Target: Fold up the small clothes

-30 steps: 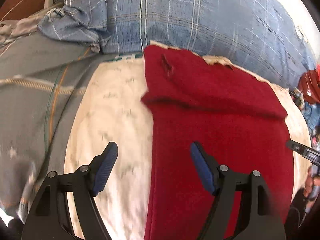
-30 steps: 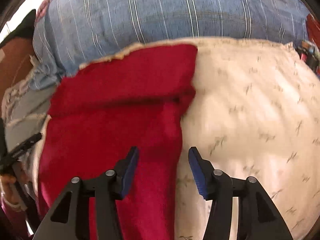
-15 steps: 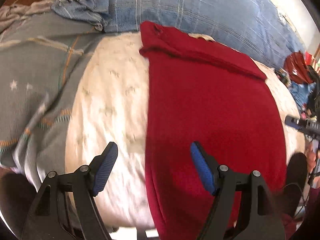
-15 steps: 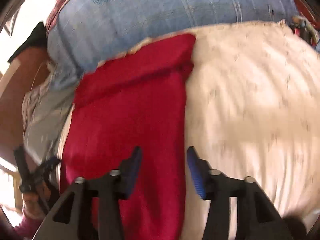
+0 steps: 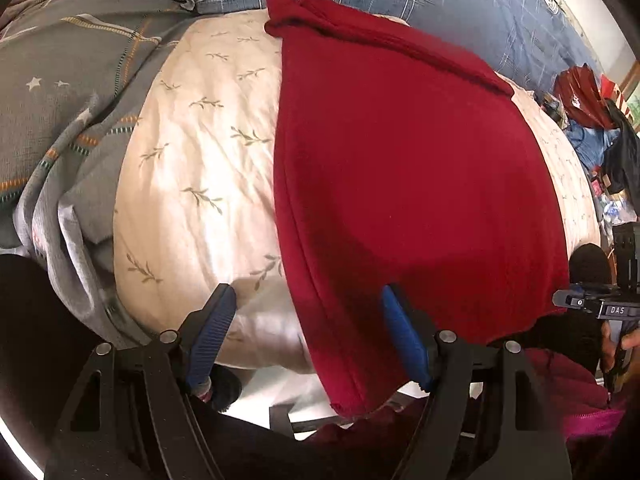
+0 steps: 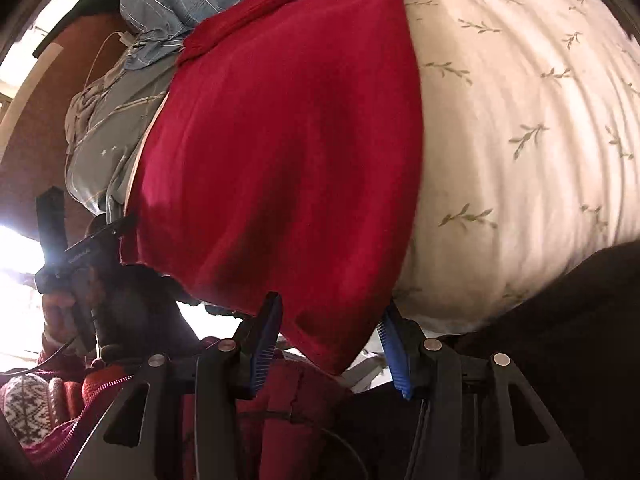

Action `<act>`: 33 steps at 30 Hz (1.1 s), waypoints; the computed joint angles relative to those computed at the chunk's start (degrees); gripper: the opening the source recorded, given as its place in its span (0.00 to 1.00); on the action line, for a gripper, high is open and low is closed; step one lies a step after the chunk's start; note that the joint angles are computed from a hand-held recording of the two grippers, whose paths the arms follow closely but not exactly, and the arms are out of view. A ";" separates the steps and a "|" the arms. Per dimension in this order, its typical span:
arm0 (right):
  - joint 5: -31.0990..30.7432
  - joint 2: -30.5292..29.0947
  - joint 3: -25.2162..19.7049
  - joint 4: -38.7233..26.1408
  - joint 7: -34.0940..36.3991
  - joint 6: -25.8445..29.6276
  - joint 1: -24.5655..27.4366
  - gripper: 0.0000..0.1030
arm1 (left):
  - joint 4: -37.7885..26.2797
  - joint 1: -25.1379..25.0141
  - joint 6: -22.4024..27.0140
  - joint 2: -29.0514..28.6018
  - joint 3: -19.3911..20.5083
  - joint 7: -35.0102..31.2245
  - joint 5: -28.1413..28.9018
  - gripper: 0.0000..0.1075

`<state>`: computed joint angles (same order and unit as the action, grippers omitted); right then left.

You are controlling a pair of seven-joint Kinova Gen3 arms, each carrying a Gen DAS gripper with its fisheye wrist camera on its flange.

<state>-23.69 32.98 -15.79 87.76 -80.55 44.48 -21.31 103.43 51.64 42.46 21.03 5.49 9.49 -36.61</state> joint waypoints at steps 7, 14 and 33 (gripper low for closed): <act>0.79 0.31 -0.27 -0.91 0.68 0.13 -0.86 0.32 | -0.40 -0.13 0.74 0.27 0.16 -0.54 0.70 0.69; 1.13 0.54 -0.76 -0.77 2.60 -1.13 -1.58 0.15 | -1.00 -0.70 0.77 0.59 0.82 -3.53 2.18 0.26; -13.47 3.61 -4.57 -13.40 12.72 -11.28 4.85 0.07 | -1.21 -10.55 -11.23 -7.27 -3.05 -5.77 -5.97 0.04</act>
<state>-37.16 36.59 -20.36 74.35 -67.83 33.21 -16.46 102.22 41.09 31.23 13.76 2.44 3.72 -42.59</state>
